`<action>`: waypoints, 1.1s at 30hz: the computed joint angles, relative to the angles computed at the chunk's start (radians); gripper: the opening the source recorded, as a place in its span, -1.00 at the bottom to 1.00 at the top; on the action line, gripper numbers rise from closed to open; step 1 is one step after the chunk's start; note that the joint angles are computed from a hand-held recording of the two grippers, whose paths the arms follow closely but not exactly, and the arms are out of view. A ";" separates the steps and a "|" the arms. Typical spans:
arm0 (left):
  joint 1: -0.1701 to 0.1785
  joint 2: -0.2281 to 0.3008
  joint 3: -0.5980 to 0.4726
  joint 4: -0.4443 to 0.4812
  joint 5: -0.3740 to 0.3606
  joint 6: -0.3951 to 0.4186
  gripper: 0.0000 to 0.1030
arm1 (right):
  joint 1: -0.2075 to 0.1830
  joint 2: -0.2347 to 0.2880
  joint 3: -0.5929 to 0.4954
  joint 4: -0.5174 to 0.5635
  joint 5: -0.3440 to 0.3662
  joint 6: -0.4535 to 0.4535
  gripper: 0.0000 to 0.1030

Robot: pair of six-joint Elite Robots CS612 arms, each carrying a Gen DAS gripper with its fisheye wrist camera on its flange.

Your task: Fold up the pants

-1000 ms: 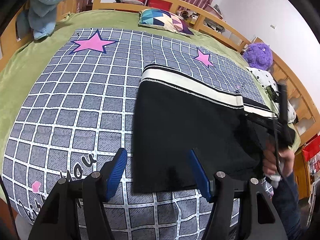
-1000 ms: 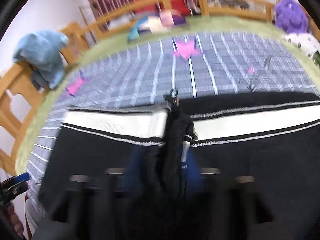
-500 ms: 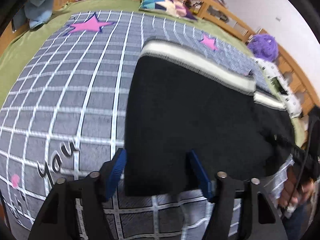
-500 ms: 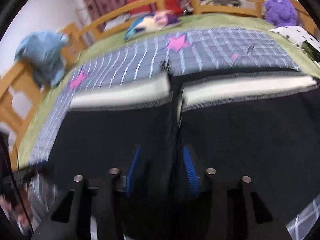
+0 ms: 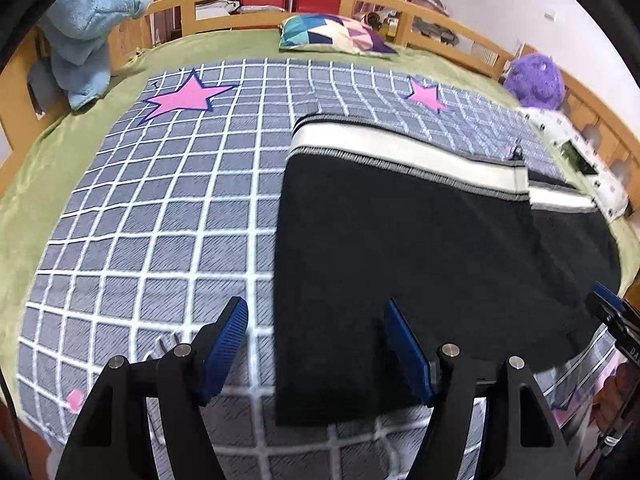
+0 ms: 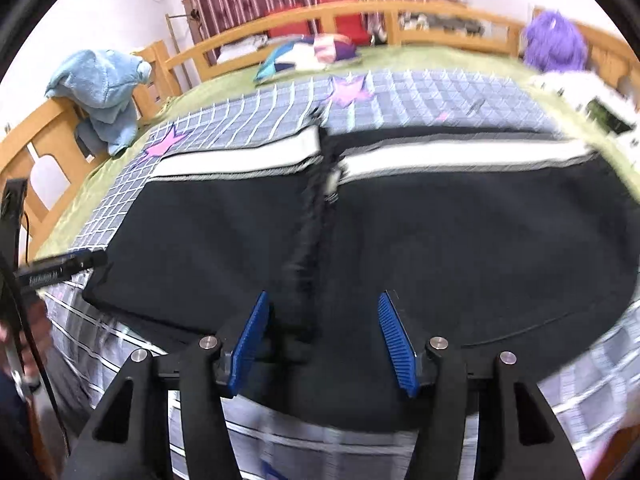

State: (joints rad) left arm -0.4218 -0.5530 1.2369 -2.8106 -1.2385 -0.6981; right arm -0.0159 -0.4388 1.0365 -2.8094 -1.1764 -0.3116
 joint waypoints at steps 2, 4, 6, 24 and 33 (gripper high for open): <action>0.002 0.005 -0.016 0.014 0.004 -0.002 0.31 | -0.006 -0.001 0.009 -0.096 -0.086 -0.008 0.08; 0.003 0.011 -0.029 0.011 0.016 -0.003 0.24 | -0.014 0.002 0.018 -0.201 -0.179 0.016 0.09; 0.002 0.016 -0.044 0.013 0.037 0.008 0.23 | -0.030 0.016 -0.004 -0.248 -0.266 0.051 0.12; 0.052 0.081 -0.177 0.171 -0.078 -0.033 -0.04 | -0.114 0.254 -0.501 0.210 -0.262 0.379 0.13; 0.079 0.122 -0.229 0.146 -0.193 -0.053 -0.04 | -0.096 0.272 -0.540 0.194 -0.346 0.345 -0.43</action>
State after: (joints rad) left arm -0.3430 -0.4309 1.0082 -2.6649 -1.4317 -0.7508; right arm -0.1120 -0.1670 0.4968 -2.6150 -1.5223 0.0329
